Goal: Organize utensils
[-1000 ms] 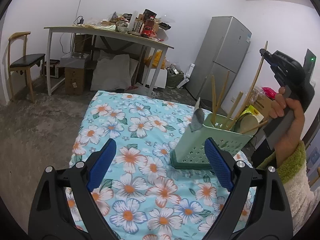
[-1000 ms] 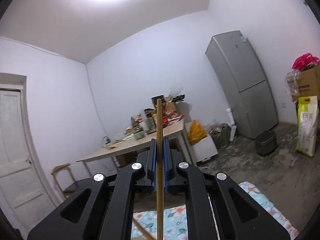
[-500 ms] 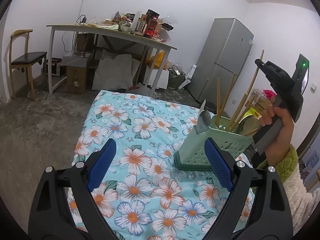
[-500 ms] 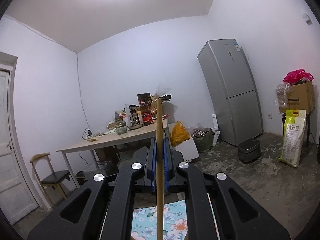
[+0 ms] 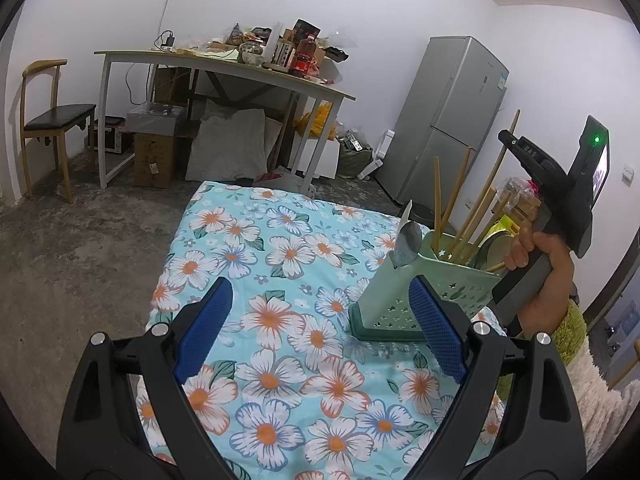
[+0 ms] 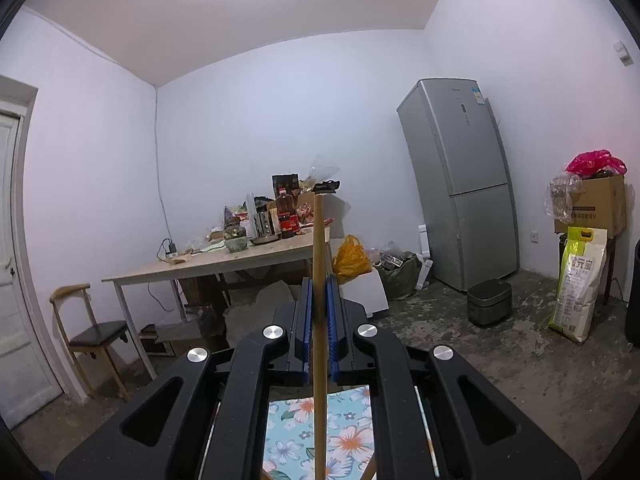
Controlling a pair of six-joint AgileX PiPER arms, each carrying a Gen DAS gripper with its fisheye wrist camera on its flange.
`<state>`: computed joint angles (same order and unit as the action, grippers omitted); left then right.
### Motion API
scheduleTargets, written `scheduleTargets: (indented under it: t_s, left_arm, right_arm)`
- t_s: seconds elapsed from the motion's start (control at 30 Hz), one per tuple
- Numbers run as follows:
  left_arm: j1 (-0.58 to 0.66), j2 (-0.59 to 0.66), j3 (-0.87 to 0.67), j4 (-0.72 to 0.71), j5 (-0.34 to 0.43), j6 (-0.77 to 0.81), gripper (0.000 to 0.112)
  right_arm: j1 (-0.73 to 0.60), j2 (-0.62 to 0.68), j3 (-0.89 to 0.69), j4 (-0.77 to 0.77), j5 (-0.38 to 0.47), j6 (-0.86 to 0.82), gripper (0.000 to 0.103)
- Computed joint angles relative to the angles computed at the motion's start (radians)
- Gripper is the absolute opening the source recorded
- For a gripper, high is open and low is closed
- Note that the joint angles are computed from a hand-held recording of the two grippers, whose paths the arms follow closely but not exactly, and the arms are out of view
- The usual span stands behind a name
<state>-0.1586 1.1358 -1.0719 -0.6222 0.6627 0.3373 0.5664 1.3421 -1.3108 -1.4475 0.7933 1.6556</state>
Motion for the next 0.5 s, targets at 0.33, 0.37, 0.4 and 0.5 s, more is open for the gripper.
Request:
scheduleTargets:
  t_s: [0.33, 0.37, 0.4, 0.5]
  left_arm:
    - [-0.007, -0.007, -0.001, 0.006, -0.003, -0.004, 0.086]
    - [-0.011, -0.009, -0.003, 0.01, -0.003, -0.009, 0.086]
    - [-0.014, -0.011, -0.005, 0.015, -0.001, -0.016, 0.086]
    - [-0.028, -0.014, -0.009, 0.021, -0.001, -0.025, 0.086]
  right_arm:
    - [0.044, -0.072, 0.06, 0.006, 0.018, -0.007, 0.018]
    - [0.055, -0.084, 0.065, 0.008, 0.023, -0.012, 0.018]
    - [0.064, -0.096, 0.07, 0.011, 0.028, -0.02, 0.02]
    - [0.114, -0.147, 0.086, 0.013, 0.056, -0.048, 0.028]
